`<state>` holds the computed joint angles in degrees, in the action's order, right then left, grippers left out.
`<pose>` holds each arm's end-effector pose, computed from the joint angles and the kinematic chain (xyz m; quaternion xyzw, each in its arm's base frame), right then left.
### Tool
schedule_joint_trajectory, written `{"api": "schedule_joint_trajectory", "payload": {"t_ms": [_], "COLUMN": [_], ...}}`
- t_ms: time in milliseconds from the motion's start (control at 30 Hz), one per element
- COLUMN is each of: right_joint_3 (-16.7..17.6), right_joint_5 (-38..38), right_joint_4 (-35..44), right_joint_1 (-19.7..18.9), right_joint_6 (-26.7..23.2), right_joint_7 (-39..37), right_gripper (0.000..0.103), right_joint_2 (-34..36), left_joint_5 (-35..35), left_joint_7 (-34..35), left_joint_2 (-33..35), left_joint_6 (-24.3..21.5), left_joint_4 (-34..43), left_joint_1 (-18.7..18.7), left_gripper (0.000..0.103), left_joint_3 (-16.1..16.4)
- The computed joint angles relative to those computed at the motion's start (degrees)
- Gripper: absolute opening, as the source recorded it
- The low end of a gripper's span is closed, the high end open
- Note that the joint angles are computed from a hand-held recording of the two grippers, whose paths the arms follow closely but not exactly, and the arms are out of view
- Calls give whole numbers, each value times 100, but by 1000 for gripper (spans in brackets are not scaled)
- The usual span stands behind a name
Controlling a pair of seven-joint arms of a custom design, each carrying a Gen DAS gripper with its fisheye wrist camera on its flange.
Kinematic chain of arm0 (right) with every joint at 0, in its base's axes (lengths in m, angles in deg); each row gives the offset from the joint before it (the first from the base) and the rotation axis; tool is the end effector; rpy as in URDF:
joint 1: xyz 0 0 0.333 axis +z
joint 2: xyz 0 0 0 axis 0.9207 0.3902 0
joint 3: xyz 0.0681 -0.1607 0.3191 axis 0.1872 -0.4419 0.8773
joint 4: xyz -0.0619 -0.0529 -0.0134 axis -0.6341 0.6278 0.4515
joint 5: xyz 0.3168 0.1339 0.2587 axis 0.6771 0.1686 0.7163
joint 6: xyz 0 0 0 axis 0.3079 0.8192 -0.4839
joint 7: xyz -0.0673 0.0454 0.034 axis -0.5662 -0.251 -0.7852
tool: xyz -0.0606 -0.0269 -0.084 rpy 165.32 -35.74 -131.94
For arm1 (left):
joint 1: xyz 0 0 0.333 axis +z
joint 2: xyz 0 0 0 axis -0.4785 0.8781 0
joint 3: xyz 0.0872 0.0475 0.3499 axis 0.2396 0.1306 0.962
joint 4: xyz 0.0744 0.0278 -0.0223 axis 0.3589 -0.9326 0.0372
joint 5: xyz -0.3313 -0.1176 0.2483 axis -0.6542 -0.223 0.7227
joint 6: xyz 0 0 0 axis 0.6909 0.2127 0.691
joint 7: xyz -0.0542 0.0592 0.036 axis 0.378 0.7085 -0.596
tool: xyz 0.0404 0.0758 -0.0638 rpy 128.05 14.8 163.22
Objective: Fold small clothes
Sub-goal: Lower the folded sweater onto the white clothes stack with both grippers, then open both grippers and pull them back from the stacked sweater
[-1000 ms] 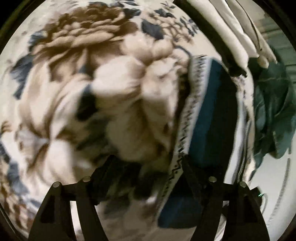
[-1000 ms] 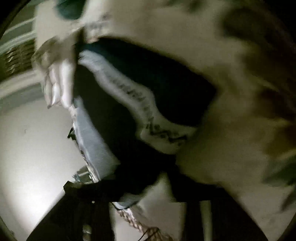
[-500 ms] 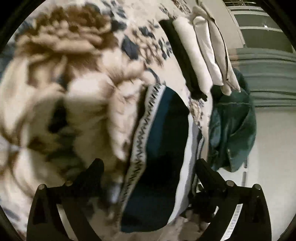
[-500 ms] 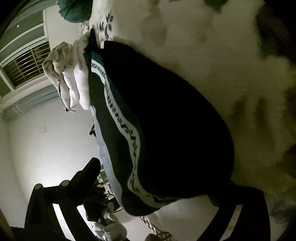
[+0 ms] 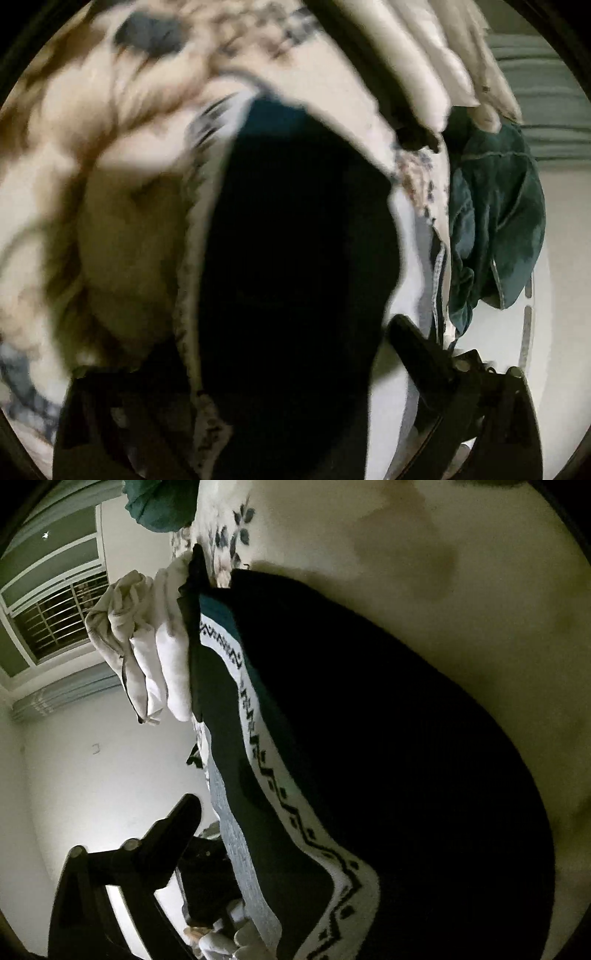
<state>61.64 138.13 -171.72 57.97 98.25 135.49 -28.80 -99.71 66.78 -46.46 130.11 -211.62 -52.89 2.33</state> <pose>0.5145 -0.0719 0.4240 -0.5529 0.6587 0.4198 0.2902 0.3738 -0.2027 0.5139 0.8882 -0.2869 0.3482 0.0867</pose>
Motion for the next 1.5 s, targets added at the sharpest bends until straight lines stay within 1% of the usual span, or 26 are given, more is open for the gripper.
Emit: {"api": "schedule_joint_trajectory", "payload": {"t_ms": [33, 67, 167, 300, 367, 400, 433, 500, 533, 600, 633, 700, 733, 767, 833, 900, 933, 1000, 1067, 1133, 1200, 1233, 1267, 1367, 1433, 1500], "right_joint_3": [0, 2, 30, 43, 53, 62, 80, 150, 171, 364, 447, 590, 664, 780, 905, 1026, 1062, 1173, 1274, 1389, 1472, 1490, 1517, 1452, 1327, 1270], "right_joint_5": [-84, -113, -146, 17, 158, 219, 284, 439, 492, 651, 732, 833, 891, 924, 970, 1026, 1043, 1065, 937, 675, 333, 72, -104, -963, -1818, -2393], "right_joint_4": [-16, -43, -74, -103, -103, -91, -70, -7, 23, 191, 297, 535, 682, 895, 1286, 1794, 2037, 2556, 2984, 3386, 3645, 3725, 3801, 4204, 4558, 4678], "right_joint_1": [-1, 2, 59, 174, 257, 308, 369, 524, 605, 854, 984, 1219, 1338, 1468, 1705, 1973, 2086, 2275, 2366, 2423, 2447, 2470, 2460, 2445, 2494, 2501], "right_joint_6": [17, 72, 255, 428, 505, 562, 639, 918, 1056, 1636, 1896, 2398, 2668, 3026, 3570, 4152, 4385, 4835, 5063, 5170, 5196, 5176, 5099, 4426, 3974, 3670], "right_joint_7": [34, 65, 148, 437, 676, 769, 864, 1118, 1213, 1512, 1654, 1928, 2066, 2225, 2430, 2599, 2653, 2708, 2840, 3067, 3322, 3478, 3579, 4206, 4407, 4371], "right_gripper": [36, 35, 31, 28, 28, 28, 27, 27, 27, 27, 27, 27, 27, 27, 27, 27, 27, 27, 27, 27, 27, 27, 28, 42, 64, 66], "right_joint_2": [-39, -94, -319, -746, -961, -1084, -1217, -1522, -1631, -1851, -1875, -1829, -1750, -1608, -1282, -777, -517, 91, 614, 1131, 1491, 1617, 1705, 1963, 2038, 1944], "left_joint_5": [90, 98, 194, 231, 118, 96, 11, -92, -217, -390, -498, -726, -904, -1014, -1353, -1815, -2004, -2329, -2572, -2630, -2549, -2524, -2513, -2560, -2493, -2277], "left_joint_7": [39, 64, 131, 684, 1110, 1330, 1660, 2273, 2690, 3283, 3691, 4268, 4672, 4933, 5566, 6187, 6410, 6834, 7100, 7180, 7207, 7207, 7198, 7210, 7144, 6965], "left_joint_2": [55, 70, -55, -289, -405, -465, -501, -473, -430, -248, -87, 236, 532, 732, 1411, 2277, 2626, 3205, 3777, 4212, 4376, 4490, 4518, 4450, 4303, 4173], "left_joint_6": [6, -111, -463, -746, -874, -1032, -1128, -1420, -1578, -1902, -2116, -2476, -2731, -2952, -3469, -4028, -4239, -4582, -4929, -5198, -5375, -5490, -5543, -5568, -5501, -5457], "left_joint_4": [82, 171, 317, 539, 698, 805, 953, 1288, 1520, 1981, 2333, 2915, 3368, 3678, 4549, 5515, 5878, 6441, 6941, 7246, 7259, 7288, 7269, 7140, 7020, 6948], "left_joint_1": [34, 26, 109, 105, 29, 35, -16, -28, -96, -104, -140, -151, -206, -192, -200, -96, 14, 313, 670, 994, 1194, 1306, 1389, 1605, 1689, 1732], "left_gripper": [41, 36, 27, 25, 25, 25, 25, 25, 25, 25, 25, 25, 26, 26, 26, 26, 26, 26, 27, 27, 28, 31, 33, 36, 37, 39], "left_joint_3": [-47, -15, -20, 202, 448, 539, 717, 973, 1214, 1517, 1763, 2112, 2391, 2551, 2965, 3364, 3460, 3566, 3583, 3538, 3438, 3387, 3327, 3124, 2997, 2877]}}
